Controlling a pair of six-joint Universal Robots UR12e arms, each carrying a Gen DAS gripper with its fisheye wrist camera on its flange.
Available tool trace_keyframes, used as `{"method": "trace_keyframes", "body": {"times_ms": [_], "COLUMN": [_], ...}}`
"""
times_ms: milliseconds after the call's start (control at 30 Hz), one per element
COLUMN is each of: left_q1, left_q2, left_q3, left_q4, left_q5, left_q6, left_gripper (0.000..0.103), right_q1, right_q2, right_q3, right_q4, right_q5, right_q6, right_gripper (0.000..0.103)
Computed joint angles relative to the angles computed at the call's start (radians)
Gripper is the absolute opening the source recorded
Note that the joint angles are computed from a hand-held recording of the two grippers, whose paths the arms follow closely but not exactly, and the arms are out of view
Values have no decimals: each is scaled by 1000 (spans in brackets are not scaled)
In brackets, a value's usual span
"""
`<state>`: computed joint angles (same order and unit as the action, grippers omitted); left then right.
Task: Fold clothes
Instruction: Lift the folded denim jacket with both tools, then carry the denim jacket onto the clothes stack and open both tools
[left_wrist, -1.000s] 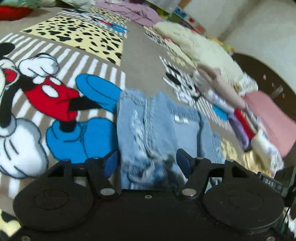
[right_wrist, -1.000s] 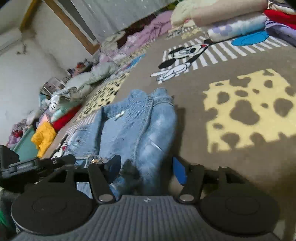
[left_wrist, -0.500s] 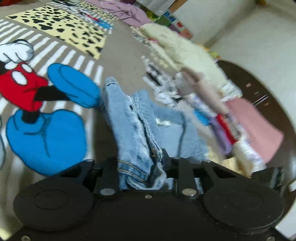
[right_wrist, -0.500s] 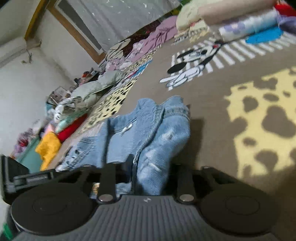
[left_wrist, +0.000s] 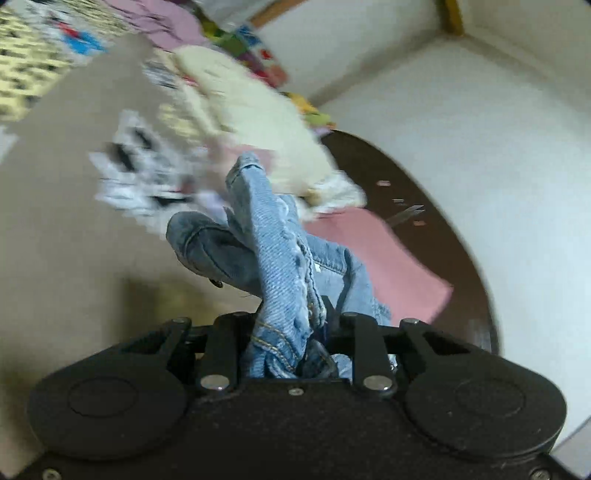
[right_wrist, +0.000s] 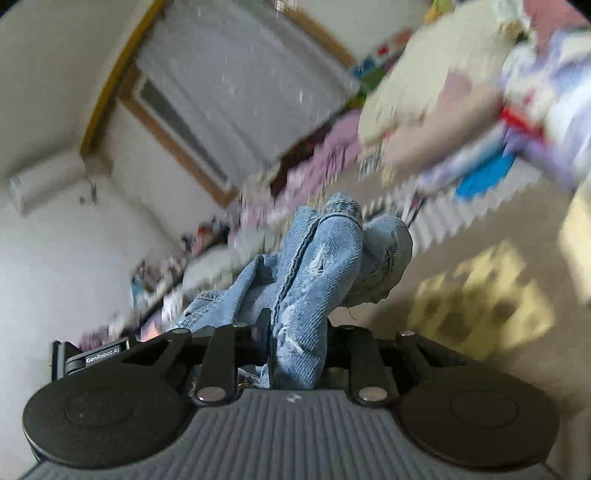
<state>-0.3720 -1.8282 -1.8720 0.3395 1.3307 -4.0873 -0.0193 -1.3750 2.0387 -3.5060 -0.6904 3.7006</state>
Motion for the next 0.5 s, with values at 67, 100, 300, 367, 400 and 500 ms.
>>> {"method": "trace_keyframes", "body": {"times_ms": [67, 100, 300, 367, 400, 500], "left_q1": [-25, -37, -94, -110, -119, -134], "left_q2": [-65, -96, -301, -350, -363, -381], "left_q3": [106, 156, 487, 564, 585, 595], "left_q4": [22, 27, -23, -136, -232, -540], "left_q5": [-29, -36, -84, -70, -55, -80], "left_q6": [-31, -41, -166, -168, -149, 25], "left_gripper": [21, 21, 21, 24, 34, 43], "right_q1": [-56, -84, -213, -245, -258, -267], "right_q2": [-14, -18, -44, -36, -28, -3], "right_q3": [-13, -25, -132, -165, -180, -213], "right_q4": [-43, -58, 11, 91, 151, 418], "right_q5": [11, 15, -34, -63, -92, -273], "right_q6": [45, 69, 32, 9, -9, -101], "right_gripper": [25, 25, 25, 25, 25, 65]}}
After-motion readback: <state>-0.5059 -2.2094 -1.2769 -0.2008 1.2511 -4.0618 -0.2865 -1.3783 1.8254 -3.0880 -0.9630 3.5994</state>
